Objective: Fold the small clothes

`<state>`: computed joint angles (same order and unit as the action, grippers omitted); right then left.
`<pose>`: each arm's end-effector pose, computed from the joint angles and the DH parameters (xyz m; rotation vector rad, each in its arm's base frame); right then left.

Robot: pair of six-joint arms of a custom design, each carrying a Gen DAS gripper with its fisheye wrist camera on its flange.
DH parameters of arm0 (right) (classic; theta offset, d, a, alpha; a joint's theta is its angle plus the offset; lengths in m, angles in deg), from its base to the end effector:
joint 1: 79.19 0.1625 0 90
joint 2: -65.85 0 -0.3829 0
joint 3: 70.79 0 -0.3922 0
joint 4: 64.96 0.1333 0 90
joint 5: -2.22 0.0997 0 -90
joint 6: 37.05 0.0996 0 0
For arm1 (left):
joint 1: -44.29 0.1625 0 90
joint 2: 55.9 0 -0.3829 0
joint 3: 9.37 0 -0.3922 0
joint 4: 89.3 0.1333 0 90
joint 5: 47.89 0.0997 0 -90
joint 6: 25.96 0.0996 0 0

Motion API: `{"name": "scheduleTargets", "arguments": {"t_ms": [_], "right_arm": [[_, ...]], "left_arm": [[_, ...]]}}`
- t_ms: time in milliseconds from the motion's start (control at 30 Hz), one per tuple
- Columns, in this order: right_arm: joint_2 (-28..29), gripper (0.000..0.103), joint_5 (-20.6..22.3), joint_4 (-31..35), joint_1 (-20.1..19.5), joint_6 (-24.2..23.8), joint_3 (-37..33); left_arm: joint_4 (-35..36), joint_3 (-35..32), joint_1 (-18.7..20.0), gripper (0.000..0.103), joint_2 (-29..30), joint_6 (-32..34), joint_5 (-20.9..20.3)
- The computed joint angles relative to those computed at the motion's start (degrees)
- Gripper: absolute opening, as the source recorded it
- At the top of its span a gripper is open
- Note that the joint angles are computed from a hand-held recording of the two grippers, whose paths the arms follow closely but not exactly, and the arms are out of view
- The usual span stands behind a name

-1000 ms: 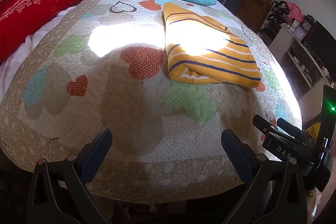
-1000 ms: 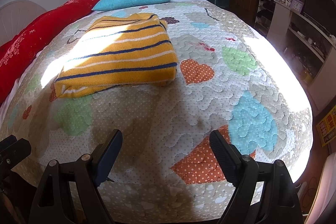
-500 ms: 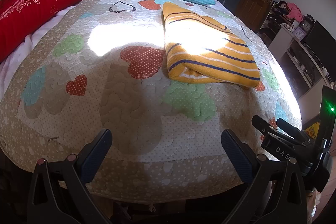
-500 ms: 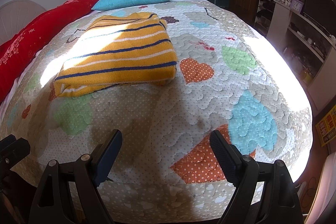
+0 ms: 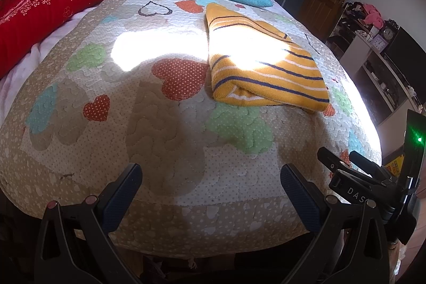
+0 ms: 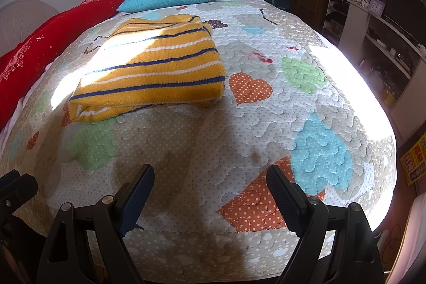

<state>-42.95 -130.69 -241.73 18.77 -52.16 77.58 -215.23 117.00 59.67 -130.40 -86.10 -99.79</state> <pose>0.1064 -0.2882 0.2987 0.0698 -2.2321 0.9058 -0.3522 -0.2989 0.1202 0.4445 2.5190 -0.6768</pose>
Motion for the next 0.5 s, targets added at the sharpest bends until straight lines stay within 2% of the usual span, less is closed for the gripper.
{"name": "scheduleTargets", "arguments": {"t_ms": [500], "right_arm": [[0.3,0.09,-0.2,-0.3,0.1,-0.1,0.0]], "left_arm": [[-1.9,0.5,0.0,0.103,-0.7,0.9,0.3]]}}
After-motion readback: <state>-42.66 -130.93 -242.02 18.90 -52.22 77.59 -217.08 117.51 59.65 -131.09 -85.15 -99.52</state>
